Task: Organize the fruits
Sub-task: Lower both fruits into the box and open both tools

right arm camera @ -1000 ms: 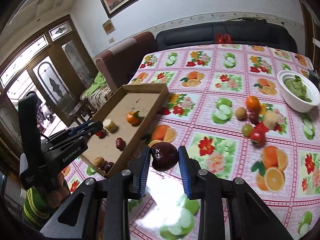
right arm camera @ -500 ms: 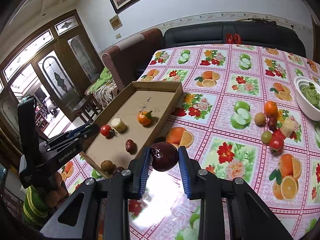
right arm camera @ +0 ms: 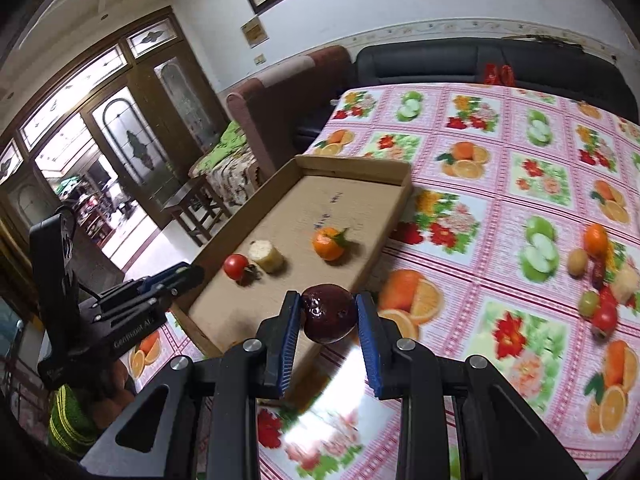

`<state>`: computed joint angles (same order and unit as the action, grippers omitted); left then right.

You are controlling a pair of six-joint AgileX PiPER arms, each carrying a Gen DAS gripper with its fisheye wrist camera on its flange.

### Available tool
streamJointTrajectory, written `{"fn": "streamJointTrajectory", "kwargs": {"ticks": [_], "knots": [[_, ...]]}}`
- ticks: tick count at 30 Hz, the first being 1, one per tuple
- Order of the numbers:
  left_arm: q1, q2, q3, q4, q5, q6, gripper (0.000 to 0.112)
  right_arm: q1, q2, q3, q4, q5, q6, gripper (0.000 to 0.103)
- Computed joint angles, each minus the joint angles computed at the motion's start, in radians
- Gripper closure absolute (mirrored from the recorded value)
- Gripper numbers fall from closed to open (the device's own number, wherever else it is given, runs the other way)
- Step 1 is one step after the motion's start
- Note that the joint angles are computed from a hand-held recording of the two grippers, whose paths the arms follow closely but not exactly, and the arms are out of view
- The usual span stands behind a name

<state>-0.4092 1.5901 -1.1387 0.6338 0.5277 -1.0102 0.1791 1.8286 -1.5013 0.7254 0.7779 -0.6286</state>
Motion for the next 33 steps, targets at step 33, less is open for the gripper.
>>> {"fn": "streamJointTrajectory", "kwargs": {"ticks": [33], "knots": [[0.112,0.129,-0.052,-0.168,0.012,0.234,0.091,0.191,0.392,-0.443,-0.285,0.066,0.241,0.074]]}}
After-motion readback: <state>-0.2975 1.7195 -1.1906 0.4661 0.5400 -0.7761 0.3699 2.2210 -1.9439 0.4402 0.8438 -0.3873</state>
